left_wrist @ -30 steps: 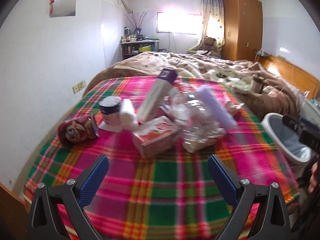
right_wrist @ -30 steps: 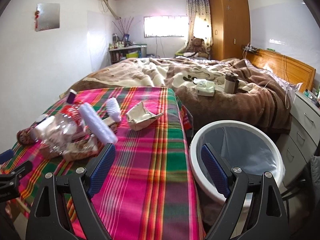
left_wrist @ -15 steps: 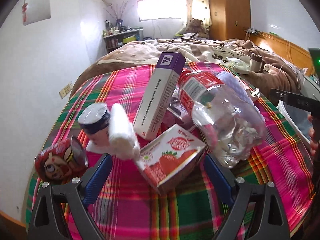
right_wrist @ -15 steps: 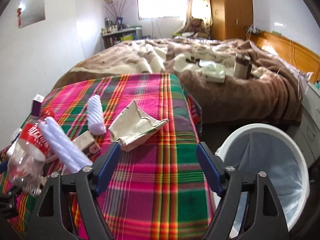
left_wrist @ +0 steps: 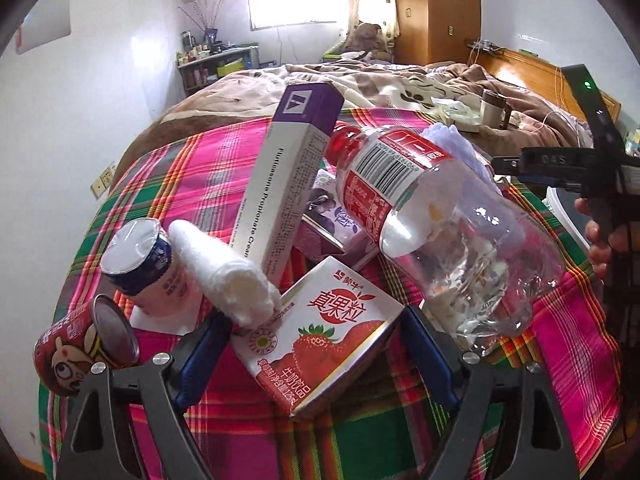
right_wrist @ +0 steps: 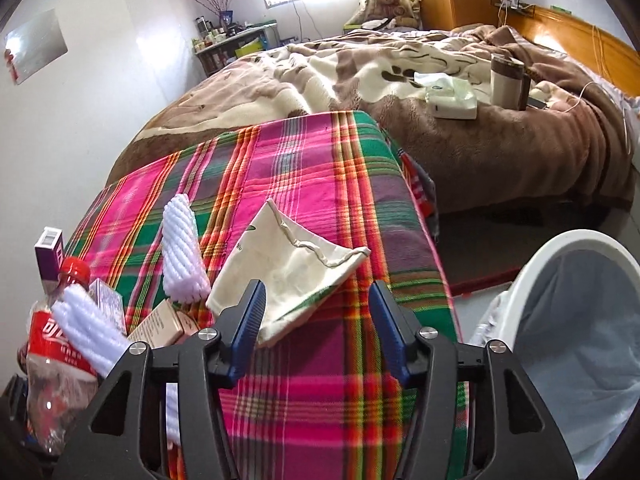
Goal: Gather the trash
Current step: 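Grasp the strawberry milk carton with the left tool while the right tool grasps the cream paper bag, then carry carton and paper bag to the white bin and open both tools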
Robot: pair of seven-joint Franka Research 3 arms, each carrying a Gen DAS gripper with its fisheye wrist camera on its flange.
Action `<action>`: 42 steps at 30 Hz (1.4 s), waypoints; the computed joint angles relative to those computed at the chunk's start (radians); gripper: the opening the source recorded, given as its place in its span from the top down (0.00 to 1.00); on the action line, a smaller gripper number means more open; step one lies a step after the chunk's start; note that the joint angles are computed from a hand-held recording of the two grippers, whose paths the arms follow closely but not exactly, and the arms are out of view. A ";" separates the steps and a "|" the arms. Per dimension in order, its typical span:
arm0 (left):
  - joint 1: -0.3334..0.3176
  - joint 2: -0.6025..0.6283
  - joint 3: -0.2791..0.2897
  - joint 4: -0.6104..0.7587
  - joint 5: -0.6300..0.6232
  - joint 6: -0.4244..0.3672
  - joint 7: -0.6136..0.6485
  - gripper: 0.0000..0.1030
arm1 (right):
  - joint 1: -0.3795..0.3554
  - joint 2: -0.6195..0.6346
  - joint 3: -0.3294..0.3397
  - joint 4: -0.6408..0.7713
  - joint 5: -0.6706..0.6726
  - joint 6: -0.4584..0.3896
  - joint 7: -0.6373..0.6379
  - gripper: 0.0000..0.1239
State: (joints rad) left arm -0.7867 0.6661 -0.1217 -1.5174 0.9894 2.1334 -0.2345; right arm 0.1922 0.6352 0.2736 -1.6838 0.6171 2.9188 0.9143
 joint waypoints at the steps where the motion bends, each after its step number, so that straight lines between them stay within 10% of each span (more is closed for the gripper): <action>1: 0.002 -0.003 0.000 -0.006 0.002 0.009 -0.004 0.16 | 0.006 0.006 -0.008 0.011 -0.007 -0.012 0.011 0.59; 17: 0.002 -0.046 -0.009 -0.074 0.034 0.074 -0.116 0.17 | -0.021 0.033 0.019 0.059 0.022 -0.094 -0.021 0.92; 42: -0.082 -0.074 -0.038 -0.023 0.110 -0.085 -0.219 0.17 | -0.145 -0.173 0.114 -0.155 0.575 -0.076 -0.590 0.95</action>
State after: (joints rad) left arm -0.8686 0.5922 -0.1597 -1.5405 1.0995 2.0487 -0.4538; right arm 0.0474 0.4620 0.3875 -1.8387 1.1919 2.8431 0.3245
